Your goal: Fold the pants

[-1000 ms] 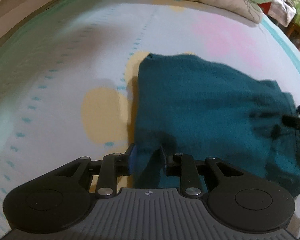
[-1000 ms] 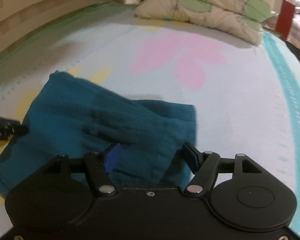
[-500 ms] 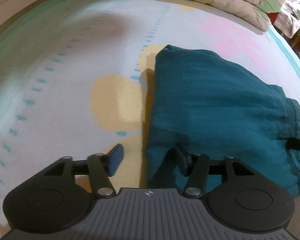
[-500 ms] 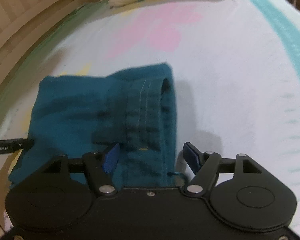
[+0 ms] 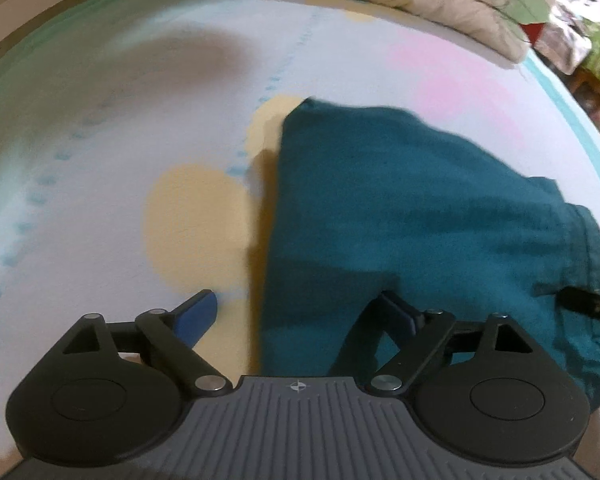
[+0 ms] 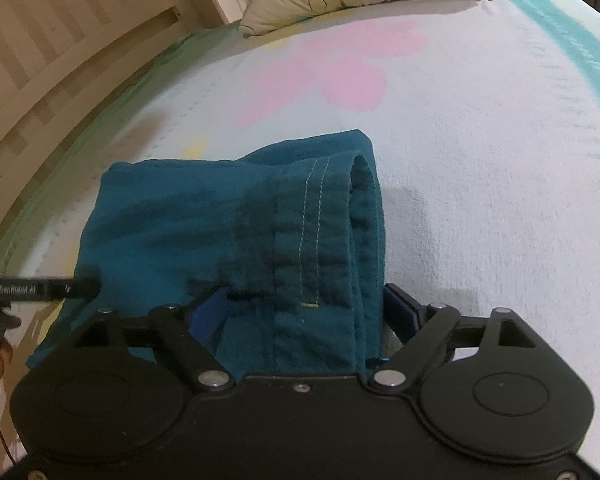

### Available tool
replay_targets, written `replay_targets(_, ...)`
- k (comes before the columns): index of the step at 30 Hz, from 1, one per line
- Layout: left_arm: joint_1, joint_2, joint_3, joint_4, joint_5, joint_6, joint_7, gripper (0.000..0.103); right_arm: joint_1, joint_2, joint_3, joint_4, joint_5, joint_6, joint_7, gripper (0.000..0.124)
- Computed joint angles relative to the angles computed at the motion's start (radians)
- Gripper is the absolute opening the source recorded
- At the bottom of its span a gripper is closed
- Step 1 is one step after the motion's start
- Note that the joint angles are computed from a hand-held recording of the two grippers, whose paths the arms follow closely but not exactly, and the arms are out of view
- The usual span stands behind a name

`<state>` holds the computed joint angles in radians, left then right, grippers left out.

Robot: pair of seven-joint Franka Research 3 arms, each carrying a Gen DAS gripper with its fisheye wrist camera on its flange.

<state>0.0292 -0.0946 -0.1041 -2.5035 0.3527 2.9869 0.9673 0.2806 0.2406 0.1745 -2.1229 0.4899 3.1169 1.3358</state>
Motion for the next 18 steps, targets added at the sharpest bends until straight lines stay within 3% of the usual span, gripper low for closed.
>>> replay_targets(5,-0.032,0.062,-0.002,0.062,-0.043,0.003,0.139,0.086,-0.035,-0.003,0.042,-0.007,0.037,0.016,-0.052,0.088)
replay_targets(9,-0.037,0.096,-0.012,0.117,0.006,-0.045,0.117,0.088,-0.104,-0.006,0.124,-0.012,0.133,0.029,-0.14,0.088)
replay_targets(14,-0.044,0.096,-0.012,0.133,-0.207,-0.075,0.224,0.085,-0.157,-0.004,0.182,0.014,0.292,0.008,-0.267,0.088)
replay_targets(16,-0.043,0.084,-0.01,0.124,-0.213,-0.075,0.196,0.077,-0.16,0.0,0.185,0.031,0.346,-0.009,-0.314,0.085)
replay_targets(18,-0.039,0.071,-0.01,0.112,-0.148,-0.074,0.124,0.06,-0.133,-0.001,0.153,0.036,0.356,-0.014,-0.319,0.061)
